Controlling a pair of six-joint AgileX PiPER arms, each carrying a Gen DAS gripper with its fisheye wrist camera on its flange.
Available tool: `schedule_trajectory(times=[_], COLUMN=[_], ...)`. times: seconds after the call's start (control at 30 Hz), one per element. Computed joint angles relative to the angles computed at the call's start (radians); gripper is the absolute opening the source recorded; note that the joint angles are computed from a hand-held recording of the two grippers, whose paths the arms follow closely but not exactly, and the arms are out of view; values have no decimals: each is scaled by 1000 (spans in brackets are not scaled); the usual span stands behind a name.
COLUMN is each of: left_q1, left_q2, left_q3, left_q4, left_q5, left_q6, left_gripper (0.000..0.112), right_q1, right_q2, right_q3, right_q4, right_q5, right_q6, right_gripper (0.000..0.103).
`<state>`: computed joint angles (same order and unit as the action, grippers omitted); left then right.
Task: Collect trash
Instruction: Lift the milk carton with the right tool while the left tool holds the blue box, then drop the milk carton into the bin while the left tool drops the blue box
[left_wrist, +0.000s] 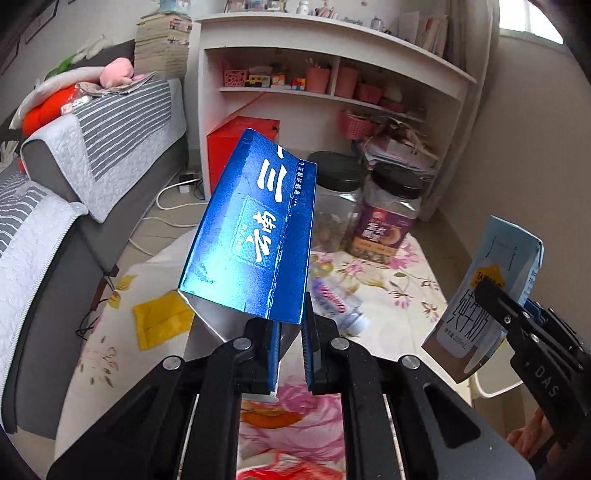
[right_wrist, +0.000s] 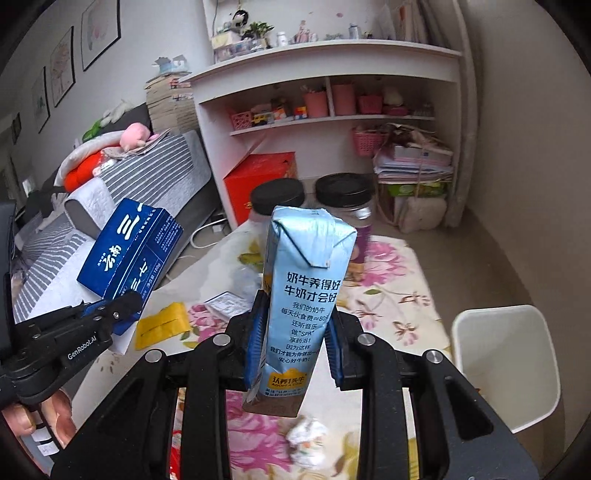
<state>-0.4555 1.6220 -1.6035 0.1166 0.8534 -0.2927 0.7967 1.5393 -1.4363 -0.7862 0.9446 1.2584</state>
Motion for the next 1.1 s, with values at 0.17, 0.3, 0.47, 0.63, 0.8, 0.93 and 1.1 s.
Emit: schedule_trajectory(times=[0.17,0.3,0.47,0.63,0.8,0.93,1.1], left_q1=[-81,-151,-219,-294,-377,-435,-488], left_q2=[16,43,83,131,196,274,387], left_q3=[-17,-46,-90,-157,-235,-338,-499], left_q4=[40,88,116,135,150,141,122], left_q5=[-5,1,23,47,69,109,167], left_q6=[-75,-124,-164,-182,-191,-188,-190], left_gripper=[10,10,10,10,10,10,10], right_q1=[-20,-36,-66,-145,-258,-384,-483], right_q2=[-99,-163,-247,-327,-403,-452,-510], right_q3=[94,150,224,295,354,380,390], right_q4=[-24,-41,-57,-39,2,59,51], right_q5=[20,43,84,115,117,117,148], right_q6=[18,21,17,-7,-49,-83,-53], right_gripper=[27,27,28,28,28,43,73])
